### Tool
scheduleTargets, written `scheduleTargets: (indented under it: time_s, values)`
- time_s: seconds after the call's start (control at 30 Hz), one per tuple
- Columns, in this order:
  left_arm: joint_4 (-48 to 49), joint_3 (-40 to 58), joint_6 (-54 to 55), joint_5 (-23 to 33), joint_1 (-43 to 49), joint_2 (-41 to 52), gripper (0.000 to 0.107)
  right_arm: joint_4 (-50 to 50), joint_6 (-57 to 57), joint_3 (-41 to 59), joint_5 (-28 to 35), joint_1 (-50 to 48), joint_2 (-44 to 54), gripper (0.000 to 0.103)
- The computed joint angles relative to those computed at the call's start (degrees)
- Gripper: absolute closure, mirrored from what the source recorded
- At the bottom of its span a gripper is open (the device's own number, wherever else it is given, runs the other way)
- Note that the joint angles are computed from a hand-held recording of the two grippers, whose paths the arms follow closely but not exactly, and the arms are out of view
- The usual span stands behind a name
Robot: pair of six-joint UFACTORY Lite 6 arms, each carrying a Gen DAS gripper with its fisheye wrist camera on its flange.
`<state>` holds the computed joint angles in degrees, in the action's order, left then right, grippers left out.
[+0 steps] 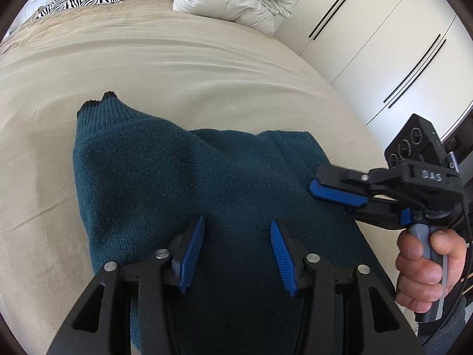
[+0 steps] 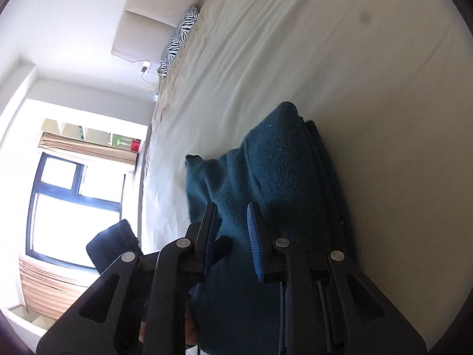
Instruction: Fold small clothes
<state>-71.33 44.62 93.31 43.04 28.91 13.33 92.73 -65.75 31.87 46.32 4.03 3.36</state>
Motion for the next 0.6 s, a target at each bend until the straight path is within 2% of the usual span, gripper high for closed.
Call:
scheduleTargets:
  time_s: [0.07, 0.13, 0.23, 0.3, 0.33, 0.37, 0.5, 0.6]
  values:
    - [-1.0, -0.6, 1.3, -0.7, -0.3, -0.1, 0.057, 3.2, -4.2, 1.2, -0.6, 0.8, 5.2, 0.089]
    - [-3.8, -1.3, 3.0, -2.6, -2.3, -0.3, 0.057, 4.8, -7.7, 1.1, 0.6, -0.6, 7.6, 0.103]
    - [-4.6, -1.8, 3.7, -3.0, -2.7, -1.0, 0.057, 6.0, -11.4, 0.9, 3.9, -2.9, 10.8, 0.103]
    - [-3.9, -2.8, 3.3, -2.9, -2.3, -3.3, 0.057, 5.2, -9.7, -1.1, 2.1, -2.7, 6.6, 0.103]
    - [-2.9, -4.0, 2.6, -3.2, -2.0, -5.7, 0.057, 4.2, -8.4, -2.7, 1.1, -2.4, 2.8, 0.097]
    - [-1.5, -5.4, 1.3, -2.9, -1.1, -8.6, 0.057, 2.6, -6.4, -4.2, 0.5, -2.2, -1.2, 0.097]
    - [4.5, -11.8, -0.9, 5.5, 6.7, -18.5, 0.057, -4.1, -0.5, -10.4, 3.9, -2.6, -14.5, 0.097]
    - [7.8, -15.2, -1.2, 8.6, 10.4, -20.3, 0.057, -5.5, -0.5, -13.4, 3.4, -0.9, -15.0, 0.097]
